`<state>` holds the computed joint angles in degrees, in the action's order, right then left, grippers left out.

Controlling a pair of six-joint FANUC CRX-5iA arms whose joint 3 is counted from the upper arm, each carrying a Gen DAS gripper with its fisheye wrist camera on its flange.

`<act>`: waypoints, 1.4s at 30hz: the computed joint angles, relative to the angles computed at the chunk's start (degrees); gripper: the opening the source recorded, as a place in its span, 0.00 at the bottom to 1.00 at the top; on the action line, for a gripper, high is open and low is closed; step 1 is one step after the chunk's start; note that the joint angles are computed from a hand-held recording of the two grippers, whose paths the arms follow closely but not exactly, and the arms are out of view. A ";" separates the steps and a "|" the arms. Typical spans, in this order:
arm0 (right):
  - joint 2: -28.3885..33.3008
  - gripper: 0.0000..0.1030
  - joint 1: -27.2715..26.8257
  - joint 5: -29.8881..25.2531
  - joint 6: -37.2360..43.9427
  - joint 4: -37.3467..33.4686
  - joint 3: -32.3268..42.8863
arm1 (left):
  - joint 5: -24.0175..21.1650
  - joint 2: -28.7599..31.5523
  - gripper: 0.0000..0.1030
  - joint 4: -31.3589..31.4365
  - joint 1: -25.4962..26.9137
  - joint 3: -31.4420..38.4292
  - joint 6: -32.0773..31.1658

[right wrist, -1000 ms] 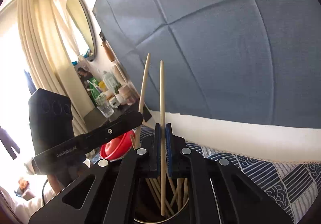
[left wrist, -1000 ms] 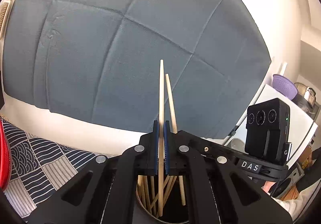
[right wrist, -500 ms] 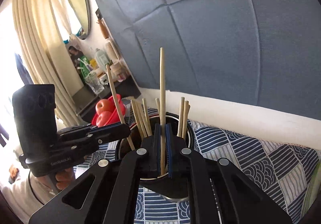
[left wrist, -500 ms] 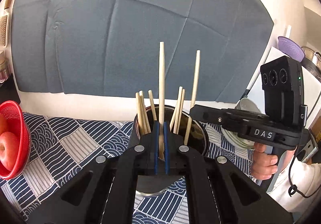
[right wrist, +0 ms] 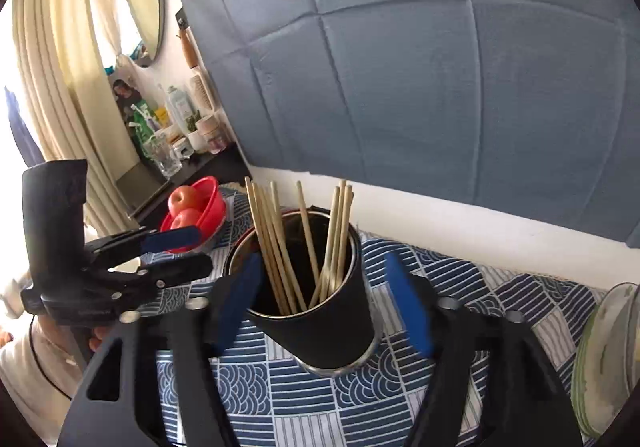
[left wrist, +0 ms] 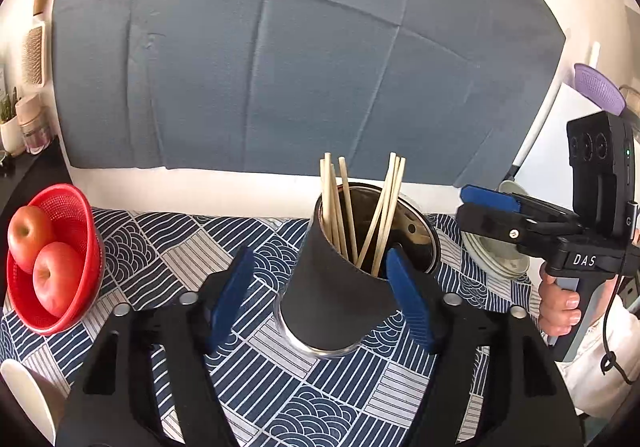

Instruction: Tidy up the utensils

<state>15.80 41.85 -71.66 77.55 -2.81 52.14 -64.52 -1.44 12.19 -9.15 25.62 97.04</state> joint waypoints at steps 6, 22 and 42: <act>-2.14 0.85 3.25 0.80 -6.06 8.22 -2.91 | -3.41 -2.59 0.94 -1.27 2.94 -1.99 4.51; -12.06 0.90 17.29 -3.52 -23.69 28.49 -18.93 | -10.91 -11.14 0.94 -1.31 3.57 -7.35 -2.13; -22.87 0.91 33.97 -16.21 -36.35 40.70 -30.49 | -23.32 -12.56 0.94 -29.98 -23.42 5.44 11.16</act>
